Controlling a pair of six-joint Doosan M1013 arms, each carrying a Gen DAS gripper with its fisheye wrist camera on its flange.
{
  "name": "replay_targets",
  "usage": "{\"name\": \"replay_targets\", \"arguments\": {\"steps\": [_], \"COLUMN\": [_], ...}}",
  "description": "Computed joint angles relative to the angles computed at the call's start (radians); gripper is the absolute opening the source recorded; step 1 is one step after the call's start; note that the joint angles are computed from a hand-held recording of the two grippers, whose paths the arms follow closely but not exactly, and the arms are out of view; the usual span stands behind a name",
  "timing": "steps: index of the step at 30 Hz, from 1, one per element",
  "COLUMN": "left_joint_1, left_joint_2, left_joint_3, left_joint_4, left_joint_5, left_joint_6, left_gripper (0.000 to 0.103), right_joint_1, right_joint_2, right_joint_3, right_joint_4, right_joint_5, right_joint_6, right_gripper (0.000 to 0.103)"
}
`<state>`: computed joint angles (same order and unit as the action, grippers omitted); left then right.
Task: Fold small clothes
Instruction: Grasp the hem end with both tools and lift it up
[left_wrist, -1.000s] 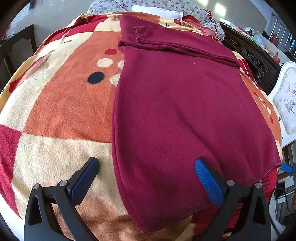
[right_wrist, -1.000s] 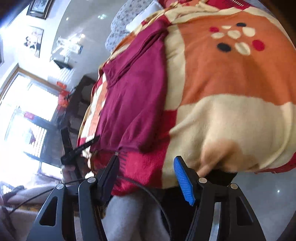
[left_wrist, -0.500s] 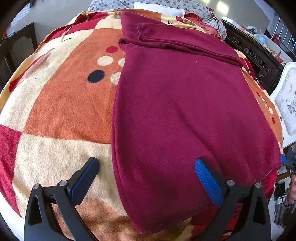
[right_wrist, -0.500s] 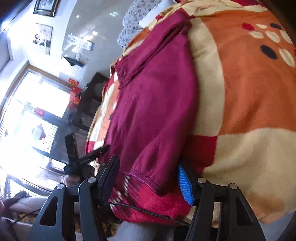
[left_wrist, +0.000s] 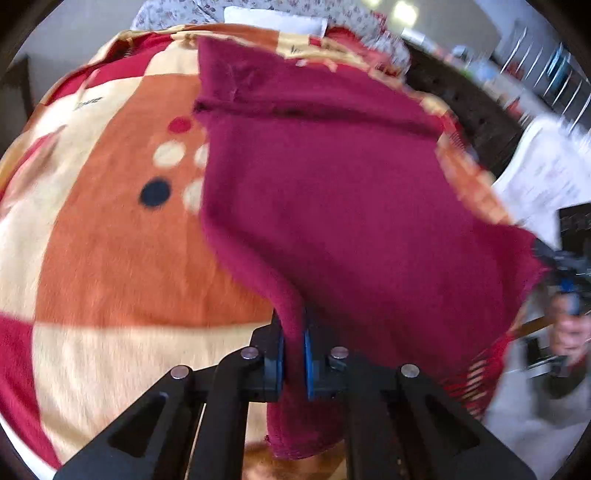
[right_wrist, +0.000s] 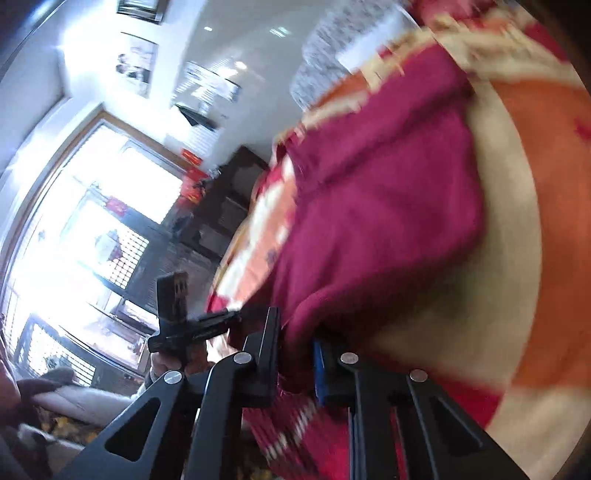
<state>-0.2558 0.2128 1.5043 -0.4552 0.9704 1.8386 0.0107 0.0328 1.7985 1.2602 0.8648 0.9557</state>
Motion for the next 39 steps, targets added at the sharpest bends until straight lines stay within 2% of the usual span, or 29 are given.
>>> {"name": "replay_targets", "arguments": {"steps": [5, 9, 13, 16, 19, 21, 22, 23, 24, 25, 26, 27, 28, 30, 31, 34, 36, 37, 38, 39], "left_joint_1": [0.017, 0.016, 0.006, 0.000, 0.002, 0.022, 0.036, 0.043, 0.045, 0.040, 0.028, 0.021, 0.022, 0.030, 0.026, 0.000, -0.023, -0.031, -0.038, -0.042], "left_joint_2": [0.042, 0.129, 0.269, 0.373, 0.477, 0.519, 0.528, 0.529, 0.525, 0.504, 0.473, 0.448, 0.434, 0.429, 0.423, 0.416, 0.428, 0.441, 0.456, 0.462], "left_joint_3": [-0.114, -0.271, -0.493, -0.645, -0.788, -0.853, -0.866, -0.867, -0.864, -0.838, -0.796, -0.759, -0.741, -0.741, -0.733, -0.712, -0.719, -0.734, -0.749, -0.753], "left_joint_4": [-0.013, 0.016, 0.075, 0.112, 0.120, 0.039, -0.024, -0.058, -0.064, -0.017, 0.073, 0.127, 0.128, 0.071, 0.086, 0.171, 0.269, 0.298, 0.320, 0.336], "left_joint_5": [-0.071, -0.078, -0.016, 0.055, 0.143, 0.178, 0.177, 0.173, 0.163, 0.108, 0.026, -0.045, -0.075, -0.058, -0.053, -0.070, -0.060, -0.048, -0.040, -0.041], "left_joint_6": [0.010, -0.029, -0.146, -0.228, -0.304, -0.313, -0.305, -0.300, -0.300, -0.309, -0.337, -0.347, -0.332, -0.288, -0.292, -0.283, -0.301, -0.307, -0.307, -0.310], "left_gripper": [0.008, 0.008, 0.008, 0.008, 0.009, 0.014, 0.023, 0.034, 0.043, 0.059, 0.066, 0.068, 0.070, 0.070, 0.071, 0.076, 0.077, 0.077, 0.077, 0.077], "right_joint_1": [-0.019, -0.024, -0.036, -0.053, -0.055, -0.064, -0.072, -0.076, -0.077, -0.077, -0.080, -0.082, -0.082, -0.069, -0.055, -0.024, -0.018, -0.010, 0.003, 0.015], "right_joint_2": [0.041, 0.118, 0.217, 0.305, 0.388, 0.421, 0.427, 0.420, 0.405, 0.393, 0.380, 0.370, 0.361, 0.346, 0.343, 0.370, 0.405, 0.426, 0.443, 0.457], "right_joint_3": [-0.084, -0.210, -0.349, -0.442, -0.529, -0.554, -0.549, -0.533, -0.513, -0.500, -0.486, -0.477, -0.473, -0.477, -0.489, -0.549, -0.598, -0.630, -0.661, -0.686], "right_joint_4": [0.124, 0.052, -0.064, -0.083, -0.265, -0.269, -0.200, -0.132, -0.099, -0.075, -0.035, -0.008, -0.013, -0.118, -0.241, -0.555, -0.653, -0.716, -0.829, -0.923], "right_joint_5": [-0.057, -0.095, -0.146, -0.155, -0.185, -0.176, -0.175, -0.199, -0.243, -0.272, -0.288, -0.288, -0.279, -0.275, -0.286, -0.254, -0.211, -0.187, -0.173, -0.155], "right_joint_6": [-0.129, -0.085, 0.041, 0.132, 0.364, 0.405, 0.361, 0.306, 0.273, 0.250, 0.215, 0.193, 0.189, 0.225, 0.295, 0.499, 0.565, 0.591, 0.634, 0.670], "right_gripper": [0.015, 0.015, 0.014, 0.014, 0.017, 0.041, 0.058, 0.070, 0.077, 0.077, 0.077, 0.077, 0.077, 0.077, 0.077, 0.077, 0.075, 0.071, 0.051, 0.024]}}
